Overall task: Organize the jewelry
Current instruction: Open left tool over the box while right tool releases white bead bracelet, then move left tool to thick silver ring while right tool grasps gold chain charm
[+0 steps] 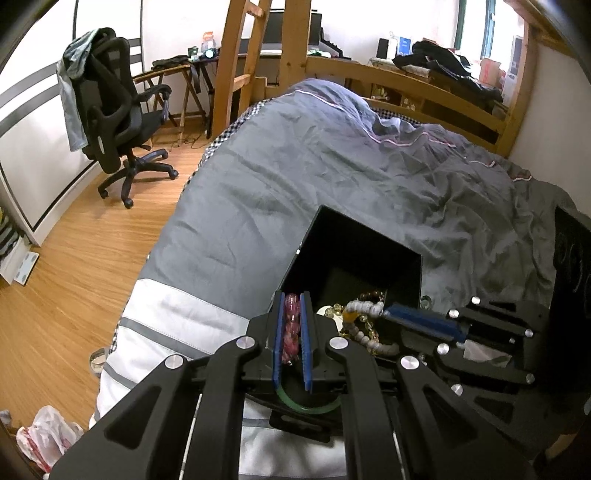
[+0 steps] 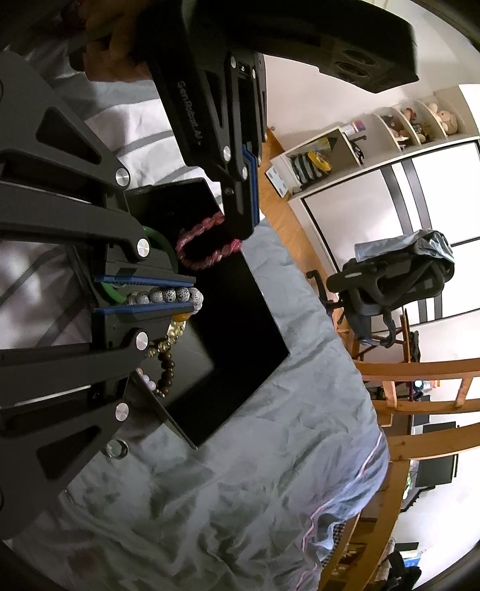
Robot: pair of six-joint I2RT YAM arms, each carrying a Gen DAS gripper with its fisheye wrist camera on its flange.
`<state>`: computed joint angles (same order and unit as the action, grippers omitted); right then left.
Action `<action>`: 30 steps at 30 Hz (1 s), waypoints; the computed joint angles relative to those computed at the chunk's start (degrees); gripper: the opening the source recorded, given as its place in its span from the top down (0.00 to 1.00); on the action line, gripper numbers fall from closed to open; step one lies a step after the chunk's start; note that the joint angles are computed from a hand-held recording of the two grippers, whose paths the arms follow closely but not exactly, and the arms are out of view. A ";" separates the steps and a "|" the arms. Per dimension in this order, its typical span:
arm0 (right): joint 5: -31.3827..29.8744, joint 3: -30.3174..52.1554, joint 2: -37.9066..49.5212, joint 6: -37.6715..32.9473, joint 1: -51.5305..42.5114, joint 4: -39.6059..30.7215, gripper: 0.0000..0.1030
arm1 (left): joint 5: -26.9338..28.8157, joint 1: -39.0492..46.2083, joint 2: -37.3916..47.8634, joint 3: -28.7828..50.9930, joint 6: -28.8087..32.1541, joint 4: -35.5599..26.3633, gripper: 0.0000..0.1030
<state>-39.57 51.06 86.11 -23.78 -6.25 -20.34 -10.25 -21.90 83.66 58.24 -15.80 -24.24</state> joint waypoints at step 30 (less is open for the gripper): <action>2.58 9.24 0.78 -6.88 -28.12 -9.67 0.05 | -1.18 -15.71 5.81 -1.70 1.47 18.14 0.09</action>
<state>-36.99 60.30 86.89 -30.66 -34.37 -30.02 -11.43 -37.61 89.47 56.53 -14.34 -6.10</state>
